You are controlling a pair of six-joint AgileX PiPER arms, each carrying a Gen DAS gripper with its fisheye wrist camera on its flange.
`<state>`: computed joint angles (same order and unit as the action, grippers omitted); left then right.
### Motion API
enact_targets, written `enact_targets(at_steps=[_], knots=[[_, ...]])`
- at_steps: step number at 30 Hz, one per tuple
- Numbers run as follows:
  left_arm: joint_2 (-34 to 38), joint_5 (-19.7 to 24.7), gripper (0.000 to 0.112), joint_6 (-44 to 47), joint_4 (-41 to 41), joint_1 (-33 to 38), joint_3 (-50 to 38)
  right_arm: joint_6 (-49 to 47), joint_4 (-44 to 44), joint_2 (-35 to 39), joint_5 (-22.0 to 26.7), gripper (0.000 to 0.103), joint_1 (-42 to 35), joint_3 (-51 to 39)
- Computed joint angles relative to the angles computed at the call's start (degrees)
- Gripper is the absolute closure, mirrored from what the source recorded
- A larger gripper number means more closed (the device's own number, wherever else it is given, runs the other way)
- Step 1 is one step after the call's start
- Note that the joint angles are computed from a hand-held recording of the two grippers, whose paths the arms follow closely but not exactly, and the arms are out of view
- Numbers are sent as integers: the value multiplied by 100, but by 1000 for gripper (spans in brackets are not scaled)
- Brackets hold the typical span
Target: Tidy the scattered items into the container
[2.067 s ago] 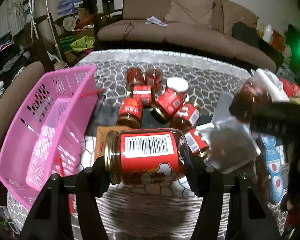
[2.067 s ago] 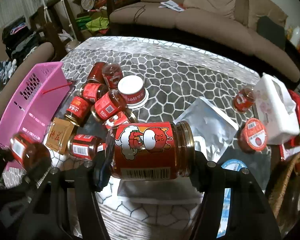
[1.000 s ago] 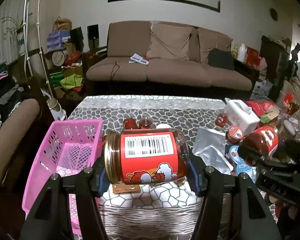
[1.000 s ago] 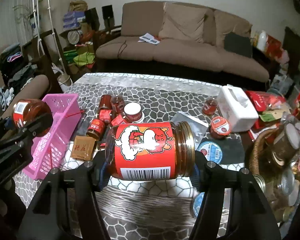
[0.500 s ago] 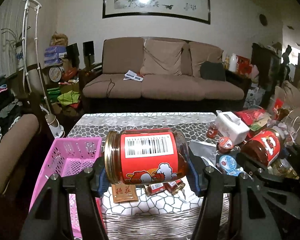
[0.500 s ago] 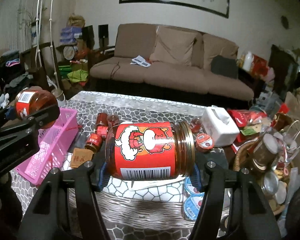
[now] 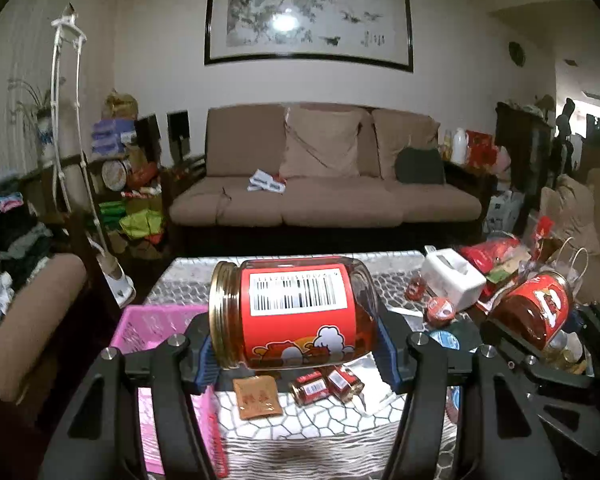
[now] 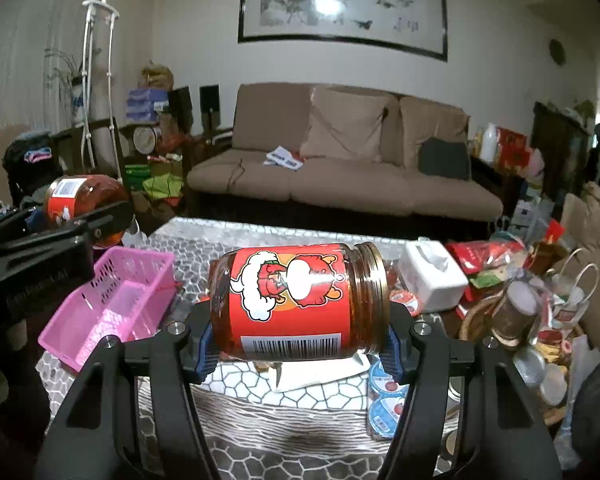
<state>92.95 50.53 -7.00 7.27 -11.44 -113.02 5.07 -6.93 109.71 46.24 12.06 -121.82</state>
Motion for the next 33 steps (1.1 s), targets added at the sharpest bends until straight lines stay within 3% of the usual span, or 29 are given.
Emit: enact_targets(at_steps=[5, 13, 19, 33], knots=[[-78, 653, 51, 292, -564, 235, -501, -105, 307, -441, 123, 43, 7, 162], [-464, 989, 51, 178, -206, 153, -664, 245, -488, -973, 400, 43, 494, 144], [-555, 1492, 51, 259, -314, 265, -1092, 436, -848, -1293, 738, 43, 880, -65], [-1273, 1384, 51, 610, -481, 734, -505, 760, -1434, -1938, 1091, 43, 1436, 85]])
